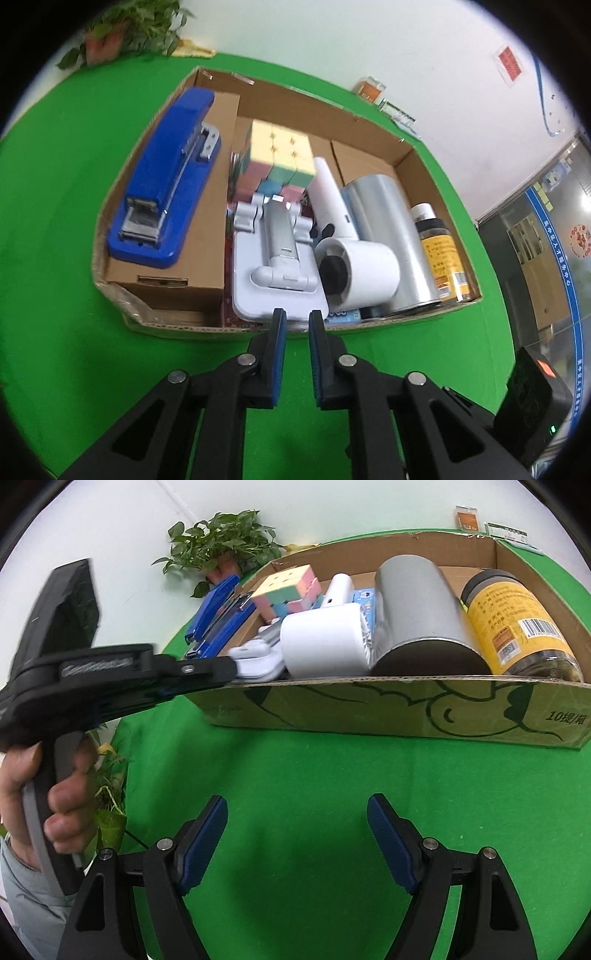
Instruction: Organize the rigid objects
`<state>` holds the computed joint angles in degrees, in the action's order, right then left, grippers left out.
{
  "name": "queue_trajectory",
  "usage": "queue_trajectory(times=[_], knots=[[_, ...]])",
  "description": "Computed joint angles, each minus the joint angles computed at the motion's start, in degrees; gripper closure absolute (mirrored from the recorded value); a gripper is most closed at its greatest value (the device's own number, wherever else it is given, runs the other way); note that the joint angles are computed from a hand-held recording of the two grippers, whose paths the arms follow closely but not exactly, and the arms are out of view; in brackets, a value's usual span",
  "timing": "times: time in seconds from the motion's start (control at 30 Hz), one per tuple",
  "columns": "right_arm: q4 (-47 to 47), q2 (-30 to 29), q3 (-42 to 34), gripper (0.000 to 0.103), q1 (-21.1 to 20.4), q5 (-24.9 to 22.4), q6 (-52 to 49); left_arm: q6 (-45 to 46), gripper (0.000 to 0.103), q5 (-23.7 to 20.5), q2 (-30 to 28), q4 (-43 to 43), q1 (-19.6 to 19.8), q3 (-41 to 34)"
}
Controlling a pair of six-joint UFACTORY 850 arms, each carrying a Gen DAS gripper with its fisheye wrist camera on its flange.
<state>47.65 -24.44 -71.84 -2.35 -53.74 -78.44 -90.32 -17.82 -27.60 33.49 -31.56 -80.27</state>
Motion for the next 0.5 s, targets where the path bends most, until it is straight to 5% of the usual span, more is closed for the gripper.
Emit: queue_trajectory(times=[0.13,0.23,0.27,0.37,0.43,0.5], knots=[[0.22,0.49,0.50,0.025,-0.22,0.57,-0.21,0.90,0.092,-0.71,0.04,0.03,-0.20,-0.33],[2.11,1.67,1.36,0.022,-0.40,3.05,-1.67,-9.45,0.088,-5.14,1.15,14.07,-2.67,0.02],[3.60,2.58,2.18,0.015,-0.39,4.69,-3.19,-12.95,0.076,-8.95,1.25,18.96,-4.04,-0.36],[13.63,7.20,7.20,0.001,-0.06,12.93,-13.64,-24.00,0.012,-26.70,0.27,30.22,-9.50,-2.49],[21.62,9.61,9.87,0.001,-0.03,17.06,-22.09,-32.21,0.000,-38.02,-0.38,38.84,-13.18,-2.23],[27.86,11.09,11.52,0.001,0.06,20.27,-28.15,-32.87,0.001,-42.62,-1.40,40.00,-15.03,-3.19]])
